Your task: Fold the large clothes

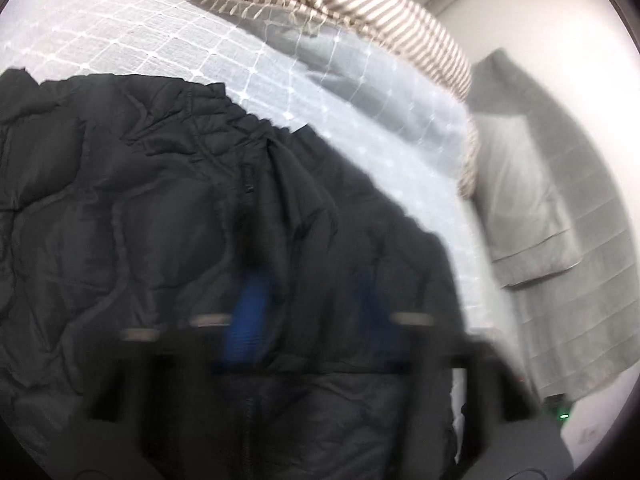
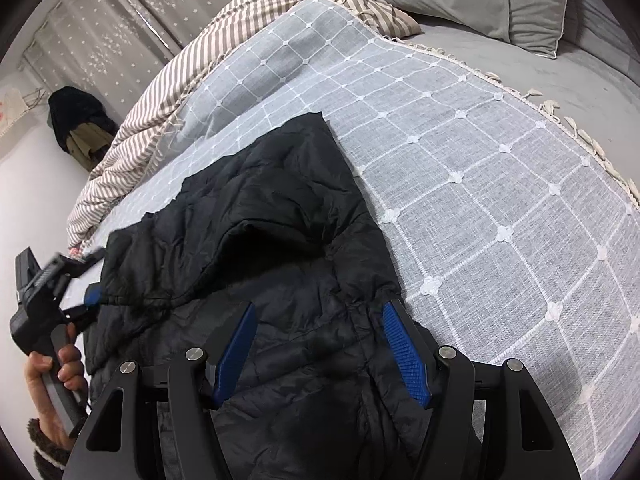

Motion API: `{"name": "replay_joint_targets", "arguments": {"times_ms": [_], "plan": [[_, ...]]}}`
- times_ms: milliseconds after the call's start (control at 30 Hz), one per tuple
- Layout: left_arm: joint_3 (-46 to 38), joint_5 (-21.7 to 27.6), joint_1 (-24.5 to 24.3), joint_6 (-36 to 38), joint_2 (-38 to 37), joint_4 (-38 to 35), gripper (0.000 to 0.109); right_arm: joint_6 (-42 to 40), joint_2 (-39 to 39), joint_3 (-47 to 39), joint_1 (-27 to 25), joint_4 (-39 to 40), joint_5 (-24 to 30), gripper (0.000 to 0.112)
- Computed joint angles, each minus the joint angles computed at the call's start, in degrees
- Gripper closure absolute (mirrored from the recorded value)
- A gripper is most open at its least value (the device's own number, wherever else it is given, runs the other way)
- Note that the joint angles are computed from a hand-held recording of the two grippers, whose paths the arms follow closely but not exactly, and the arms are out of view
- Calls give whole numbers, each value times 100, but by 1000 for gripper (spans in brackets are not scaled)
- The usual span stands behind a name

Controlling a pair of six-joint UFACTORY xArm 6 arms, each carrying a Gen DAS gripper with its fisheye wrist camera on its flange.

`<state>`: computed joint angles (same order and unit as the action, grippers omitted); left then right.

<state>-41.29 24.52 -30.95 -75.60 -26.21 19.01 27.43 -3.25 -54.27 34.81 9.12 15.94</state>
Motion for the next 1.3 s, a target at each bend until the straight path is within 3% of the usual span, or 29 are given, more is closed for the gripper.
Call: {"name": "replay_joint_targets", "arguments": {"times_ms": [67, 133, 200, 267, 333, 367, 433, 533, 633, 800, 933, 1067, 1200, 1233, 1267, 1300], "plan": [[-17, 90, -18, -217, -89, 250, 98, 268, 34, -22, -30, -349, 68, 46], [156, 54, -35, -947, -460, 1062, 99, 576, 70, -60, -67, -751, 176, 46], [231, 423, -107, -1367, -735, 1580, 99, 788, 90, -76, -103, -1007, 245, 46], [167, 1268, -226, -1423, -815, 1723, 94, 753, 106, -69, -130, -954, 236, 46], [-92, 2302, -259, -812, -538, 1179, 90, 761, 107, -48, -152, -943, 217, 46], [-118, 2573, -185, -494, -451, 850, 90, 811, 106, -41, -157, -981, 216, 46], [153, 2461, -116, -552, -752, 836, 88, 872, 106, -70, -169, -1095, 250, 46], [401, 2556, -311, -1286, -1307, 1738, 76, 1192, 76, -110, -235, -1583, 113, 46], [457, 2262, -430, -1438, -1537, 2402, 75, 1497, 165, -289, -313, -2057, -143, 46], [169, 1698, -366, -633, -895, 2402, 72, 1565, 778, -975, -281, -2571, -503, 47], [293, 1080, -137, 82, -466, 1847, 72, 1271, 1309, -1502, -175, -2624, -271, 48], [452, 1141, -184, 94, -371, 1886, 72, 1226, 1662, -1732, -226, -2536, 336, 48], [384, 1518, -362, 235, -503, 1736, 72, 338, 1645, -1536, -319, -1079, 226, 48], [358, 1640, -430, 276, -565, 1697, 66, 358, 1533, -1477, -331, -1119, 246, 47], [321, 1843, -543, 346, -682, 1619, 52, 414, 1430, -1399, -335, -1234, 205, 47], [298, 1946, -619, 314, -735, 1612, 43, 389, 1320, -1313, -327, -1270, 148, 47]]}}
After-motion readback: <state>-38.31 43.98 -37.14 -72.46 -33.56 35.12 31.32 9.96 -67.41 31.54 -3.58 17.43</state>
